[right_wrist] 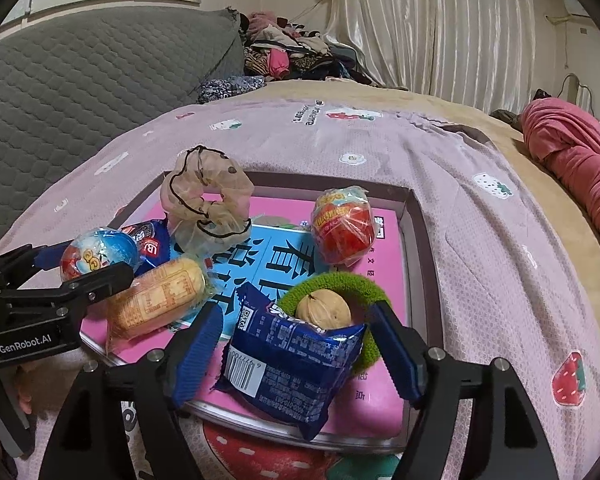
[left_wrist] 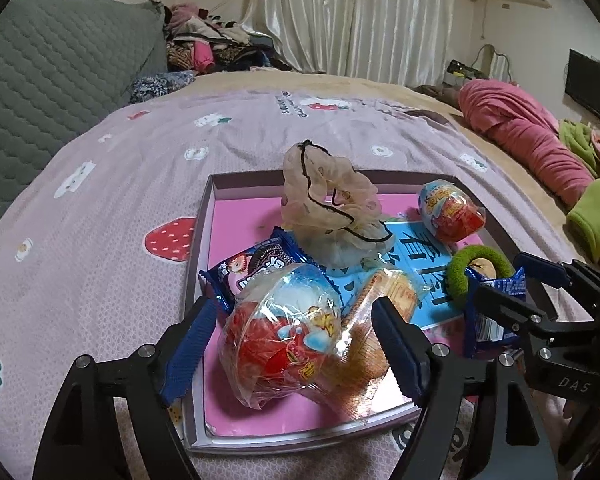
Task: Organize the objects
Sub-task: 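Lower the egg into the tray and open left tool while right tool releases the packet beside the ring, then withdraw both open tools up and back from the tray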
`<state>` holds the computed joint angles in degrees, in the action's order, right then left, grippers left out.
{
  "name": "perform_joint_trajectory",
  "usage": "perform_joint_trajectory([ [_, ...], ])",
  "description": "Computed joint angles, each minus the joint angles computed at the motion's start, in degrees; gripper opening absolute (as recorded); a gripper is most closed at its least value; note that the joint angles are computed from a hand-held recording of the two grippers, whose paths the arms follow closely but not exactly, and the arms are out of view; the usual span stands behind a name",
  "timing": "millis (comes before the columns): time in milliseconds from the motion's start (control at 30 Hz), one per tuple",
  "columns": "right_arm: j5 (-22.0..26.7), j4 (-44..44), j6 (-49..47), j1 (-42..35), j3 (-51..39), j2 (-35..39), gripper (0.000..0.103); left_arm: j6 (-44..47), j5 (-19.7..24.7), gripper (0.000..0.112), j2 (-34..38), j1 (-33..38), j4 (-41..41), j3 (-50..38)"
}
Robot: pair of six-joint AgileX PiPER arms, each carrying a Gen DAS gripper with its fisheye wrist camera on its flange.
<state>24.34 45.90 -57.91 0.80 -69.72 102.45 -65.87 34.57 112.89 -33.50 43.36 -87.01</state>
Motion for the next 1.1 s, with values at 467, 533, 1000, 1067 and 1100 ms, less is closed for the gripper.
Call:
perform_joint_trajectory([
  [467, -1.7, 4.0, -2.4, -0.9, 3.0, -4.6, 0.091, -3.3, 2.6, 0.084, -3.1, -1.7, 4.0, 1.3],
  [533, -1.8, 4.2, -2.2, -1.1, 3.4, -5.3, 0.092, -4.5, 2.7, 0.085, -3.9, -2.1, 5.2, 1.9],
  [1000, 1.6, 8.0, -5.1, -2.8, 6.5, -13.0, 0.102, -9.3, 6.9, 0.086, -9.7, -5.6, 8.2, 5.8],
  [1067, 2.2, 8.1, -5.0, -3.0, 7.0, -14.5, 0.102, -10.3, 8.6, 0.086, -10.7, -6.7, 8.9, 6.0],
  [1100, 2.8, 7.8, -4.8, -3.3, 7.3, -15.5, 0.102, -10.5, 9.7, 0.086, -11.3, -7.5, 8.9, 6.0],
])
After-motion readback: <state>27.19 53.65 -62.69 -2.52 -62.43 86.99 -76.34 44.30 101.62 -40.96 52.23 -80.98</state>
